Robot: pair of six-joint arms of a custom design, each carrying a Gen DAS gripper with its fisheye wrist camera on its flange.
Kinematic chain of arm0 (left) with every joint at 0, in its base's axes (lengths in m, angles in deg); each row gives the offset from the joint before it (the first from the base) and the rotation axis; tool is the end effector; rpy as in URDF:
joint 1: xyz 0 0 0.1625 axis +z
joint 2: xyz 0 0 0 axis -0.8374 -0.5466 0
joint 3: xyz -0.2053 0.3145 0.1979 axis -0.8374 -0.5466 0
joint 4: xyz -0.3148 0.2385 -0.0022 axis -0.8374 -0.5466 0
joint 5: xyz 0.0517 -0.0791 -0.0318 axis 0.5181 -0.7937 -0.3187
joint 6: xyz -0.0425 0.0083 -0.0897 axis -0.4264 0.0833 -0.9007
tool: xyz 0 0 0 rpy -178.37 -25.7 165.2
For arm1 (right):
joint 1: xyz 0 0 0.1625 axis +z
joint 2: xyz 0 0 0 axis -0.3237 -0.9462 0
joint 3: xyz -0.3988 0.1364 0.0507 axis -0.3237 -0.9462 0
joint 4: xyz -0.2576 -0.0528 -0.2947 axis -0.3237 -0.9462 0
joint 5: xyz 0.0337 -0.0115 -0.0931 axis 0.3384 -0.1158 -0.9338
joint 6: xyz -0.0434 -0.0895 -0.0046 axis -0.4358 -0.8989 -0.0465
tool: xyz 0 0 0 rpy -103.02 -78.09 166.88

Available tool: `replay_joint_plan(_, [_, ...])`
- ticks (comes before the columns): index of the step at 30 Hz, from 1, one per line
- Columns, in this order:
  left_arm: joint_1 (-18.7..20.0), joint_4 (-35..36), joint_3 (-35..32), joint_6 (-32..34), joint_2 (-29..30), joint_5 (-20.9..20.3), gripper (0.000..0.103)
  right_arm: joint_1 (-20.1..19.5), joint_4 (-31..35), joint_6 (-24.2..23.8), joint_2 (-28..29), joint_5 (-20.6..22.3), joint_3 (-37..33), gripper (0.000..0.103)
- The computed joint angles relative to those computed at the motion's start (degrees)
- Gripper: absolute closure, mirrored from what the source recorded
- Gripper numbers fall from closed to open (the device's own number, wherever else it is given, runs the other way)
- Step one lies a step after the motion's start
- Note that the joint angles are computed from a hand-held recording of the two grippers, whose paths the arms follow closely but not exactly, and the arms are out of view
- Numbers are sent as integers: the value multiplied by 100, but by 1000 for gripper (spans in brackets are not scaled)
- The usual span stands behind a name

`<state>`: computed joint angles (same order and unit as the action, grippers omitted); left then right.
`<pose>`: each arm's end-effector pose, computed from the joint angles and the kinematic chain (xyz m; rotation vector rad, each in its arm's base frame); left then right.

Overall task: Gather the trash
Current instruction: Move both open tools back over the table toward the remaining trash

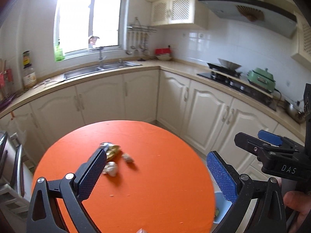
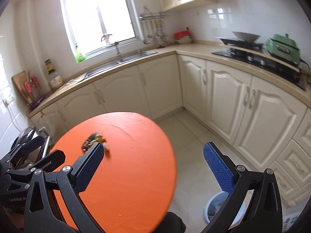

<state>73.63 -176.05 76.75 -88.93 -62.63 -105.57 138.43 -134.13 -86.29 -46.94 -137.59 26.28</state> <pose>-0.3754 -0.3387 0.4398 0.7095 2.2784 -1.0618 0.4011 -0.5674 0.3234 0.3837 -2.3822 1.1211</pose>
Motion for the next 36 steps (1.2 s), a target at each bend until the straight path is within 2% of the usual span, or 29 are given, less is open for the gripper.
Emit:
replay_joint_plan(4, [-276, 1395, 24, -1094, -489, 334, 1, 129, 205, -167, 360, 150, -350, 0])
replay_joint_plan(8, [-359, 2440, 12, -2001, -778, 332, 1, 183, 425, -259, 685, 281, -644, 0])
replay_joint_plan(13, [-234, 2961, -5, -2458, -966, 262, 1, 180, 790, -334, 1112, 484, -1095, 0])
replay_joint_plan(18, [331, 2422, -88, -1987, -772, 294, 2, 102, 1199, -434, 1630, 618, -1725, 0])
replay_joint_plan(21, [863, 1736, -321, -1355, -359, 306, 1, 14, 1556, -460, 2041, 683, -2250, 0])
replay_joint_plan(23, [1256, 1234, -501, -800, -120, 292, 1, -55, 1882, -456, 2363, 687, -2684, 0])
replay_joint_plan(27, [1740, 723, -688, -284, 141, 246, 2, -209, 2652, -454, 3101, 599, -3763, 0])
replay_joint_plan(33, [2265, 117, -1043, 304, 612, 161, 2, -407, 3960, -458, 4150, 418, -5417, 11])
replay_joint_plan(36, [2451, -105, -1170, 491, 825, 116, 2, -481, 4299, -432, 4432, 562, -5915, 13])
